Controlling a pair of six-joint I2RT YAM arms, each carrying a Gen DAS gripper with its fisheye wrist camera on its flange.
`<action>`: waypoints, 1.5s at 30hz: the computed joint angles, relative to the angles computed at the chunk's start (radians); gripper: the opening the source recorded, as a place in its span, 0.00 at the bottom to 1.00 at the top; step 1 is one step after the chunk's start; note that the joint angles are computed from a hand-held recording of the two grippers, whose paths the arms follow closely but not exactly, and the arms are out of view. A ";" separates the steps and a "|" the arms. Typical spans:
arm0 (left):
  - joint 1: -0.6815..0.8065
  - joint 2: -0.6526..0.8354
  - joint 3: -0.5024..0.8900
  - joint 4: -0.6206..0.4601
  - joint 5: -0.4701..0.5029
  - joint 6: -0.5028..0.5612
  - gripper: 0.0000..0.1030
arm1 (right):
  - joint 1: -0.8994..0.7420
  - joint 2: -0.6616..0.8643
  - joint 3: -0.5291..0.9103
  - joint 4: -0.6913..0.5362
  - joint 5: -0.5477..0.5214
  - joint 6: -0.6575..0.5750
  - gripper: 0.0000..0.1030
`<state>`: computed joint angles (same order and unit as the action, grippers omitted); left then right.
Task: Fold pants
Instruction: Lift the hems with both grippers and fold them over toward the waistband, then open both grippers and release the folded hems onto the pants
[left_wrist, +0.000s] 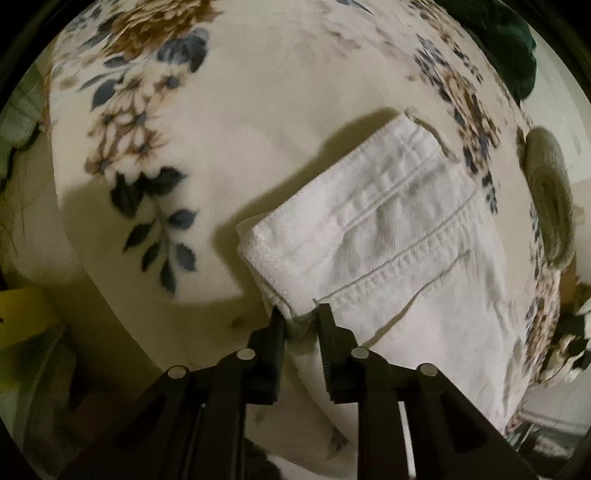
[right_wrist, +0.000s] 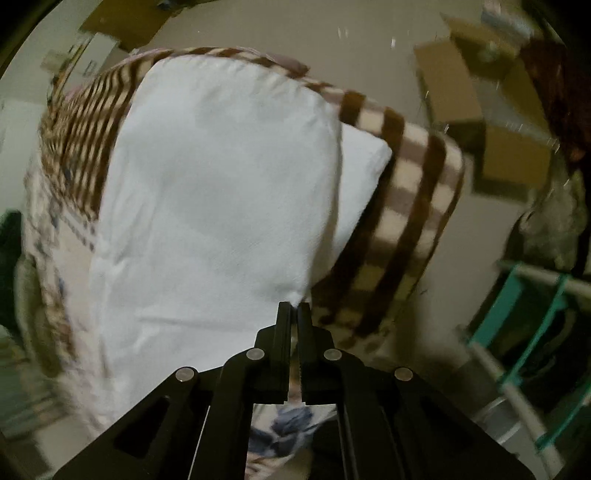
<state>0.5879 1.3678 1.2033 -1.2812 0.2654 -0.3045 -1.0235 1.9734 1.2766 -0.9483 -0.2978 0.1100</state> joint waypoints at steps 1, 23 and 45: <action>-0.031 0.005 0.032 -0.038 -0.041 0.012 0.22 | -0.014 0.002 0.016 -0.012 -0.013 -0.011 0.07; -1.248 0.303 0.390 -0.006 -0.154 -0.430 0.74 | -0.142 0.054 0.188 0.049 -0.115 -0.011 0.03; -1.312 0.656 0.675 -0.086 -0.226 -0.339 1.00 | -0.138 0.121 0.188 0.175 -0.016 -0.034 0.09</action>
<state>-0.7239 2.0241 1.8780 -1.3672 0.0393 -0.6433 -1.1611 2.0945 1.4644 -0.7734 -0.3138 0.0761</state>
